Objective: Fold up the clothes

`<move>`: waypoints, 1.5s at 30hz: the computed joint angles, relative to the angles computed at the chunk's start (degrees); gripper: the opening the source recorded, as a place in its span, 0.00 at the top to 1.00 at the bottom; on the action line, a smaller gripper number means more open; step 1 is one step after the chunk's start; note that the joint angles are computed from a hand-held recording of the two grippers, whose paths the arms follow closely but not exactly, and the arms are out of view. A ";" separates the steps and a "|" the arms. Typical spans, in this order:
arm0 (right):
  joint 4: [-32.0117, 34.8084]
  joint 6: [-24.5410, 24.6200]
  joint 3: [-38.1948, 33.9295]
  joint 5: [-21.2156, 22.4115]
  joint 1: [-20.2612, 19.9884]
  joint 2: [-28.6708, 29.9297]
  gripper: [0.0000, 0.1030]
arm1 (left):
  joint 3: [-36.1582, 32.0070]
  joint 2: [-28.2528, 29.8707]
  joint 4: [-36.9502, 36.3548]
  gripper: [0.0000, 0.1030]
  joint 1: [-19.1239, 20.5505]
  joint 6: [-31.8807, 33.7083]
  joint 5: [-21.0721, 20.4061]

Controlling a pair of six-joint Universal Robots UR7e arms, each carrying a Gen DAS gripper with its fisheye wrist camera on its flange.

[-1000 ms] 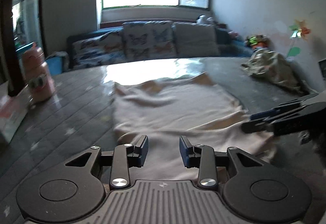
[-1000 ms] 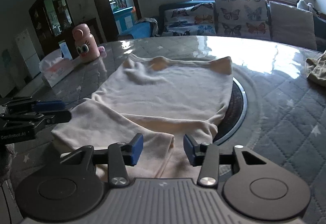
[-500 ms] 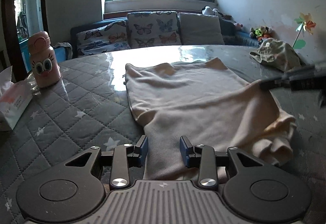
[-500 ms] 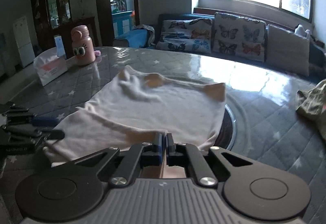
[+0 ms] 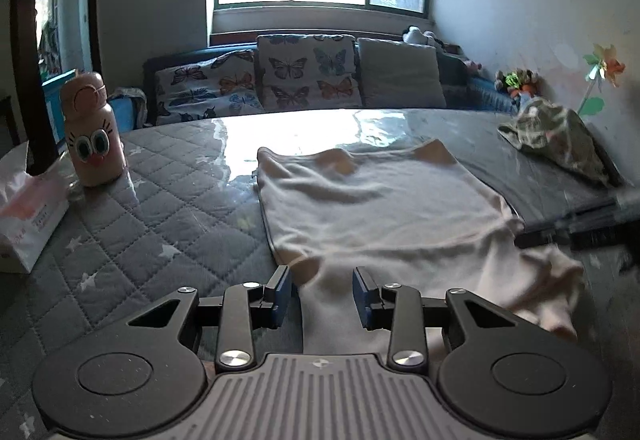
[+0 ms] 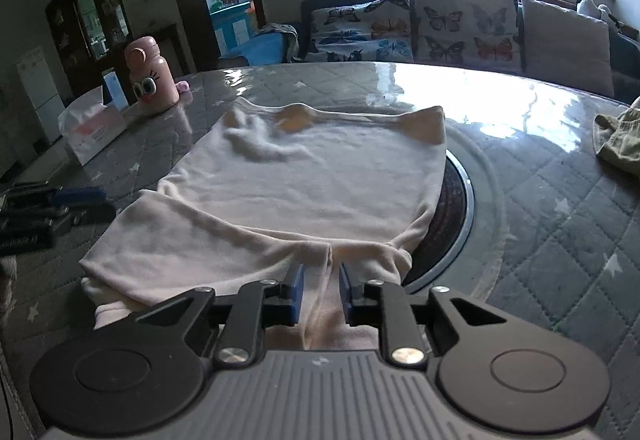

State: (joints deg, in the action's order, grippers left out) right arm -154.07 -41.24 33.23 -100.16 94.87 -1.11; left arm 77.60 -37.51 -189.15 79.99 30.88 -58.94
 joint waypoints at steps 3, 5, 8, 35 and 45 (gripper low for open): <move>1.74 1.15 -2.62 0.62 -0.19 1.41 0.82 | -2.90 0.90 2.62 0.66 0.43 -3.42 -0.15; 3.23 1.44 -4.27 0.72 -0.24 2.37 0.83 | -4.23 1.51 3.49 0.66 0.69 -4.32 0.08; 0.73 -0.41 -2.89 0.47 0.00 2.30 0.96 | -5.89 2.45 4.79 0.66 1.03 -3.83 1.21; -5.27 -5.17 6.47 0.85 0.58 -2.78 0.89 | -1.68 2.33 -1.20 0.65 -0.65 6.88 0.90; -5.70 -8.32 12.56 -0.26 0.47 -5.56 0.88 | 3.90 1.62 -2.29 0.60 -2.36 12.24 -0.35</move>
State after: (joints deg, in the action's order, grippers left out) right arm -159.77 -49.56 45.79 -100.42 95.33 -6.67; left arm 81.50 -35.89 -191.44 77.64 43.12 -59.29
